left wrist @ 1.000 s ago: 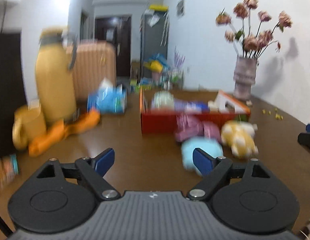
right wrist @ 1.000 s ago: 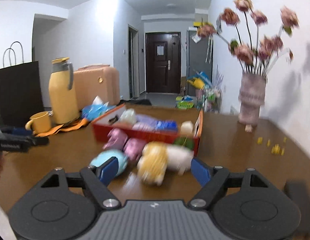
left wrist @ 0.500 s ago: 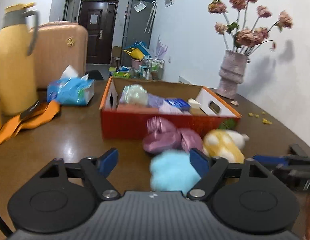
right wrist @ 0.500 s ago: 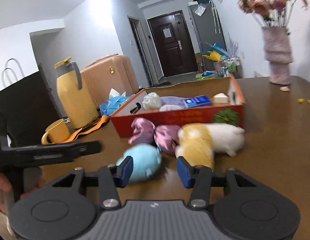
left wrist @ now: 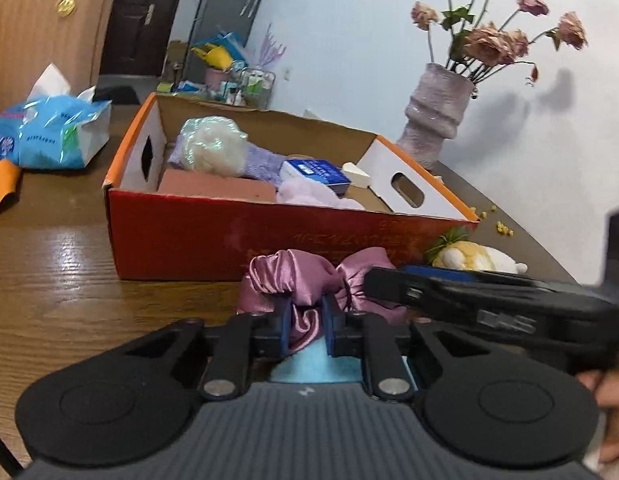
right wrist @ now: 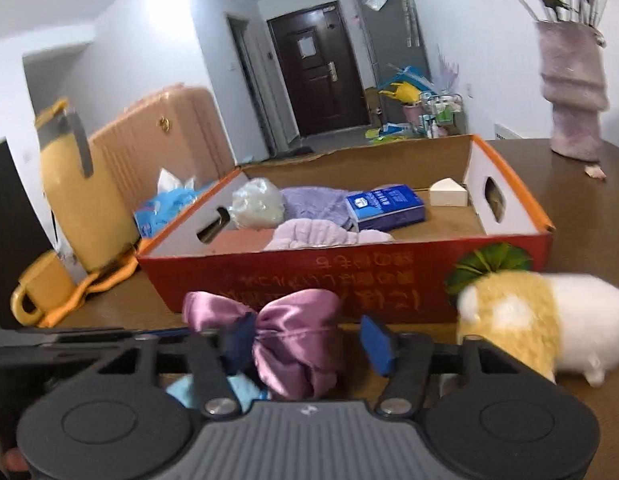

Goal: Organize soft objects
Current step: 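Close both grippers together on the pink satin bow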

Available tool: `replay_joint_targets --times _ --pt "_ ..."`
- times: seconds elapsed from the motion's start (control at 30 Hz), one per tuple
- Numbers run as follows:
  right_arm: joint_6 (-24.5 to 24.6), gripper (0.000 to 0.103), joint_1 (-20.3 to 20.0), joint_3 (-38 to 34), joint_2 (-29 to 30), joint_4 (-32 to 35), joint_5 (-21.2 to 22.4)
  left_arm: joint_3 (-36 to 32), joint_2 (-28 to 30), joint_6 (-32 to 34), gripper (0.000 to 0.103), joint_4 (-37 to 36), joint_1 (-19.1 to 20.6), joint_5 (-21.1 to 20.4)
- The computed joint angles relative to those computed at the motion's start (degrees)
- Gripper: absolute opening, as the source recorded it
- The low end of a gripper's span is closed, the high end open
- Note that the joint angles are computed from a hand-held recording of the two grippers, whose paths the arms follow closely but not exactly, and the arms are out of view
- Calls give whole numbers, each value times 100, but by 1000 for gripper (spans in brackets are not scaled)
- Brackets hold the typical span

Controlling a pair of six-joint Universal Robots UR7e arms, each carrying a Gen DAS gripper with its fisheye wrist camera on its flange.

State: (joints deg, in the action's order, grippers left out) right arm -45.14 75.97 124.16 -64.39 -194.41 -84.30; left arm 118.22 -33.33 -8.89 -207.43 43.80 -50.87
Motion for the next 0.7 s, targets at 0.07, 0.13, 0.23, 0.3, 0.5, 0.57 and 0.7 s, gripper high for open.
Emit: replay_joint_targets --times 0.07,0.13,0.23,0.3,0.5,0.57,0.7 --pt "181 25 -58 -140 -55 522 232 2 10 23 14 -36 -72 138" --pt "238 16 -86 -99 -182 669 423 100 -35 20 13 -205 -198 207" --pt "65 15 -239 322 -658 549 969 439 -49 362 13 -1088 -550 132" --pt "-200 15 -396 700 -1106 498 1327 712 -22 267 13 -1513 -849 105" --pt "-1019 16 -1262 1795 -2774 1562 1601 1636 111 -1526 14 -1315 -1808 102" --pt "-1315 18 -1623 2105 -3131 1787 1571 1829 198 -2062 20 -1047 -2009 52" --pt "-1634 33 -2356 2450 -3783 2329 1944 2094 201 -2820 48 -629 -2332 216"
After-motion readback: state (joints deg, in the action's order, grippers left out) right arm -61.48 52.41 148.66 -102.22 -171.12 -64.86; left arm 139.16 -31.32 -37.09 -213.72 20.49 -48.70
